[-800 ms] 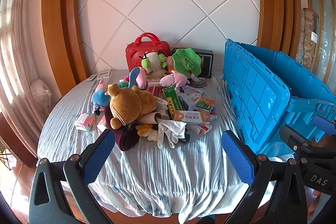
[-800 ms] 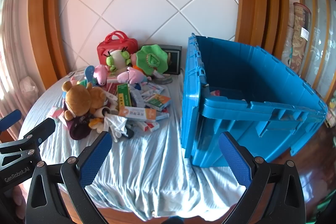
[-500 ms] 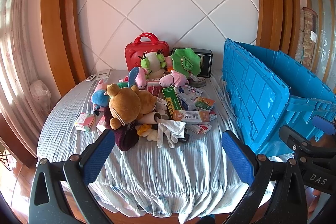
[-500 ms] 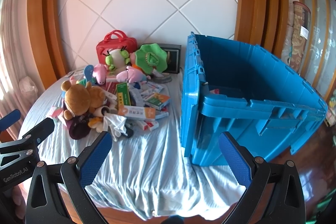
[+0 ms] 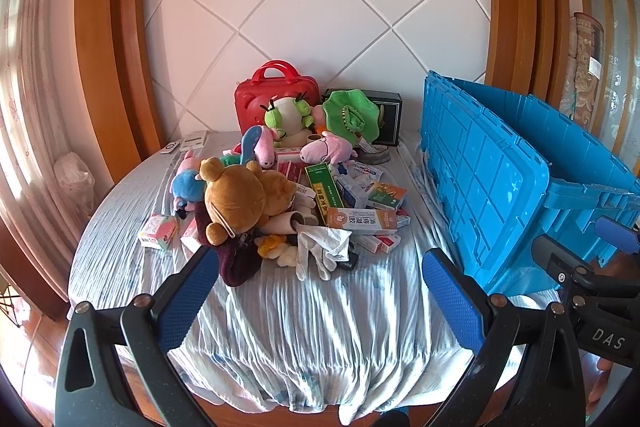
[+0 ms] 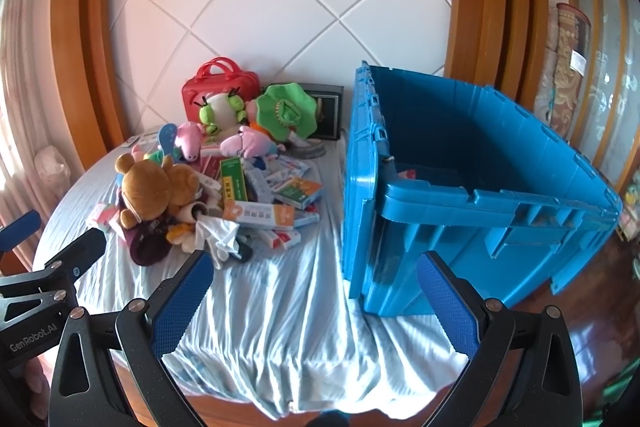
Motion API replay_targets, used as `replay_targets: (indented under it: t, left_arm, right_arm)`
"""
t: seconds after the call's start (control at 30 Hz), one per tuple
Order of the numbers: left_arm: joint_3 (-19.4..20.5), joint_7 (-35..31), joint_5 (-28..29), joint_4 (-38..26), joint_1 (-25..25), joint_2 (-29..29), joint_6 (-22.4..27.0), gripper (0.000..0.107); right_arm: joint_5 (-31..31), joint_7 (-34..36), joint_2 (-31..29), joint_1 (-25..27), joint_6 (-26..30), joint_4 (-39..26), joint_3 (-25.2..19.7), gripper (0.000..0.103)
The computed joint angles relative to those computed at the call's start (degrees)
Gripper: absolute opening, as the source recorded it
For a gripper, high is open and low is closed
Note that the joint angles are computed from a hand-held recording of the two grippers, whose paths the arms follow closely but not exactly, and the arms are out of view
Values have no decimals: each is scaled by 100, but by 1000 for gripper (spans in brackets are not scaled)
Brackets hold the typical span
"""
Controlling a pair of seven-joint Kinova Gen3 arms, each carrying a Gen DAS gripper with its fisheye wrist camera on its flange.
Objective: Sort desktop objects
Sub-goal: 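Move both tools toward the pile of toys and boxes on the bed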
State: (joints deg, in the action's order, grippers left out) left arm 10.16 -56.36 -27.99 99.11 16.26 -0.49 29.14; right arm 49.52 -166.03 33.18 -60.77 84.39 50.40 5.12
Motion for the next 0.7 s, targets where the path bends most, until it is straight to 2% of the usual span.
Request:
replay_targets:
  t: [0.5, 0.57, 0.7]
  left_arm:
    - [-86, -239, 225, 66, -16, 99, -148, 103]
    - [-152, -388, 415, 99, -70, 179, -198, 103]
    - [-325, -764, 952, 34, -240, 499, -113, 103]
  right_arm:
    - [-104, 44, 40, 85, 4, -29, -31, 103]
    - [-74, 44, 17, 88, -142, 64, -28, 103]
    - [506, -138, 11, -47, -669, 434, 131, 103]
